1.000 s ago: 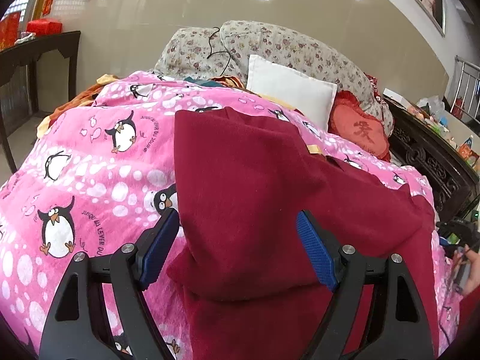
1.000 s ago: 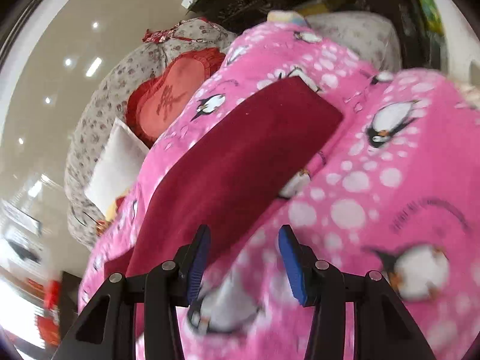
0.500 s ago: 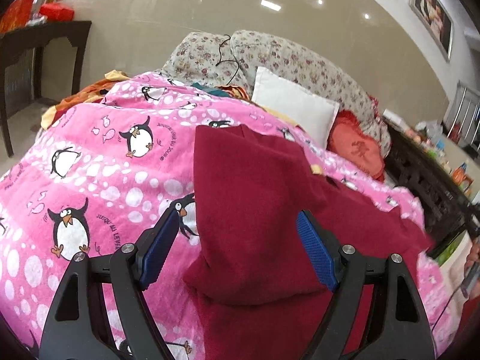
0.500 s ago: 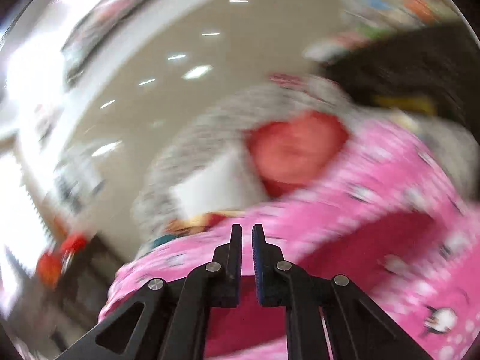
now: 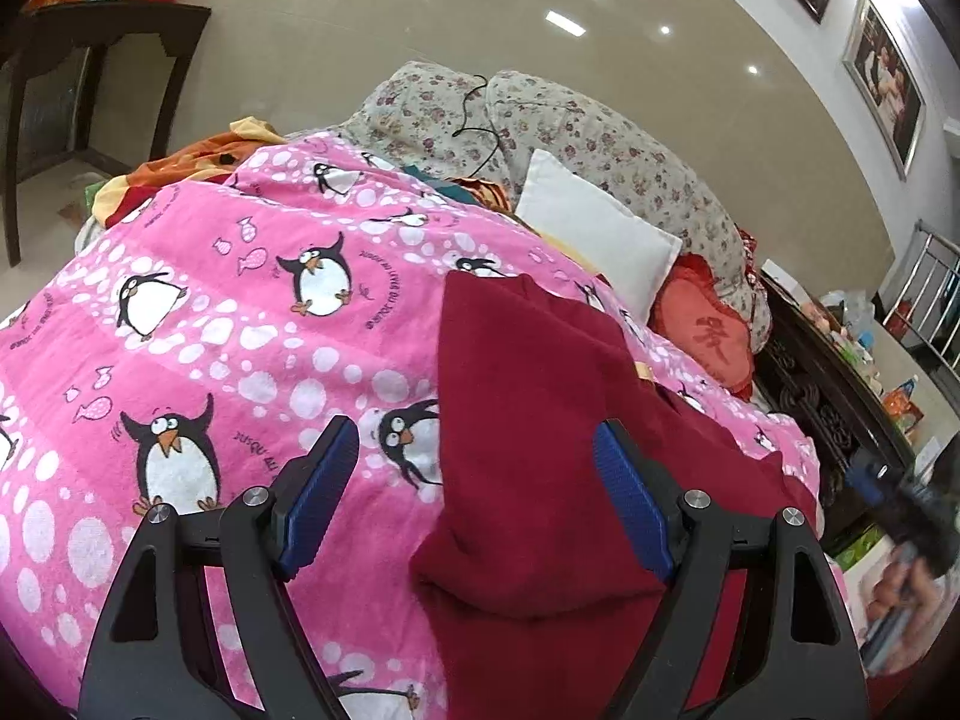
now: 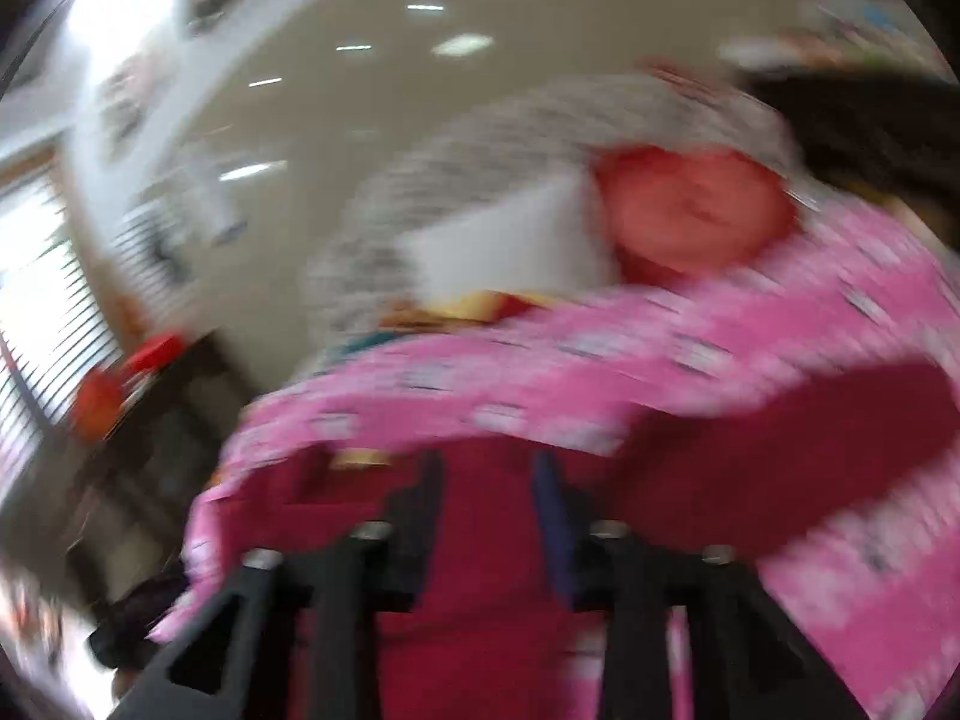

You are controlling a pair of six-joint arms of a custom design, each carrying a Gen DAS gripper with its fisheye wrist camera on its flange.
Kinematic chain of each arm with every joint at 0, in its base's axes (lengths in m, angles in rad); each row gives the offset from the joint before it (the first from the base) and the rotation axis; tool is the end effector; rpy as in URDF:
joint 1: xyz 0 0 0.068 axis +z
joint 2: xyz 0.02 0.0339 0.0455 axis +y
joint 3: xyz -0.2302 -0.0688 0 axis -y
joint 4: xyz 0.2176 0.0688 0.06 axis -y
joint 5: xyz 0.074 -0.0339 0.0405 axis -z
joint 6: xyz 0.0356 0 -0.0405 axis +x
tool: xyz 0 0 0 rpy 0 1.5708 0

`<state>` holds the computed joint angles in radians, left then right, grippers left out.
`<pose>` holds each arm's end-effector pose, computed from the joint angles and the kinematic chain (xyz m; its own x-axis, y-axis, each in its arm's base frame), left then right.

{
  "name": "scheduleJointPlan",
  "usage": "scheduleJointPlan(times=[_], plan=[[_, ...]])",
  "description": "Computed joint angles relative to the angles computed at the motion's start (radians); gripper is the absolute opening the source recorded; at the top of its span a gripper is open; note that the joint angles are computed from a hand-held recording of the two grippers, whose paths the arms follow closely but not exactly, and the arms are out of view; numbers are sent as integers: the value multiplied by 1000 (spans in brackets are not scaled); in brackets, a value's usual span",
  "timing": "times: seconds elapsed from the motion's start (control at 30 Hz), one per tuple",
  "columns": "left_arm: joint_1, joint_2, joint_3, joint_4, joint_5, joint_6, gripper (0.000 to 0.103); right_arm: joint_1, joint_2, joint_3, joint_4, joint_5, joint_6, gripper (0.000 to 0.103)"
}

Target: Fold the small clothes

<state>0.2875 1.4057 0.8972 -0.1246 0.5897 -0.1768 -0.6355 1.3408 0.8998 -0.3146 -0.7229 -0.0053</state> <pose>0.2789 0.0618 0.2257 -0.5927 -0.3277 -0.7358 0.0915 0.8802 -0.4657 0.2258 -0.1373 0.2300 -0.5522 0.4023 -0.7303 0.0547 0.8915 0.4498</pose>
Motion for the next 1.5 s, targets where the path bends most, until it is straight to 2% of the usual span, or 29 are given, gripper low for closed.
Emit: scheduleJointPlan(times=[0.07, 0.13, 0.2, 0.27, 0.33, 0.43, 0.47, 0.5, 0.53, 0.6, 0.7, 0.77, 0.83, 0.87, 0.9, 0.93, 0.97, 1.0, 1.03, 1.07, 1.1, 1.23, 1.37, 1.5], plan=[[-24, -11, -9, -1, -28, 13, 81, -148, 157, 89, -49, -19, -31, 41], [-43, -13, -14, -2, -50, 26, 81, -257, 309, 169, -47, -45, 4, 41], [-62, -11, -19, -3, -68, 35, 81, -312, 446, 298, -112, -64, 30, 41], [-83, -4, -20, -5, -88, 46, 81, -347, 575, 384, -122, -96, 102, 42], [-94, 0, -21, -7, -103, 55, 81, -356, 690, 450, -66, -150, 184, 42], [-105, -2, -27, -2, -114, 63, 81, -352, 782, 498, 84, -205, 310, 40], [-105, -4, -30, 0, -118, 66, 81, -349, 782, 513, 89, -200, 324, 29], [-103, -5, -31, 2, -119, 67, 81, -351, 774, 522, 84, -200, 322, 13], [-97, -6, -32, 5, -115, 66, 81, -348, 736, 496, 109, -211, 332, 9], [-80, 0, -26, 10, -98, 50, 81, -341, 547, 376, 114, -237, 239, 7], [-51, 12, -10, 1, -46, 24, 81, -257, 285, 265, 38, -270, 73, 7], [-29, 26, 1, -7, 4, 5, 81, -111, 63, 194, -40, -213, -16, 7], [-14, 34, 9, -12, 38, -3, 81, 90, -101, 113, -32, -156, -15, 7], [-6, 35, 8, -7, 52, -10, 81, 215, -166, 61, 11, -47, 40, 7], [-1, 35, 7, -3, 60, -15, 81, 340, -205, 27, 25, 21, 32, 7], [7, 36, 8, 2, 72, -23, 81, 466, -223, -13, 43, 50, -15, 7], [12, 39, 9, 5, 79, -28, 81, 592, -227, -60, 90, 129, -13, 8], [22, 48, 14, 8, 98, -37, 81, 717, -181, -78, 114, 205, -37, 12], [29, 55, 18, 8, 113, -42, 81, 843, -85, -51, 75, 272, -95, 17], [35, 65, 25, 6, 127, -46, 81, 930, -10, -18, 46, 370, -75, 30], [41, 75, 32, 0, 139, -49, 81, 981, 45, -12, 33, 382, -82, 31], [50, 102, 56, -18, 164, -64, 81, 972, -30, -115, 100, 382, -63, 33], [41, 86, 46, -8, 174, -65, 81, 860, -88, -125, 93, 266, -16, 40], [56, 58, 28, 6, 180, -60, 81, 809, -73, -119, 93, 210, 12, 41]])
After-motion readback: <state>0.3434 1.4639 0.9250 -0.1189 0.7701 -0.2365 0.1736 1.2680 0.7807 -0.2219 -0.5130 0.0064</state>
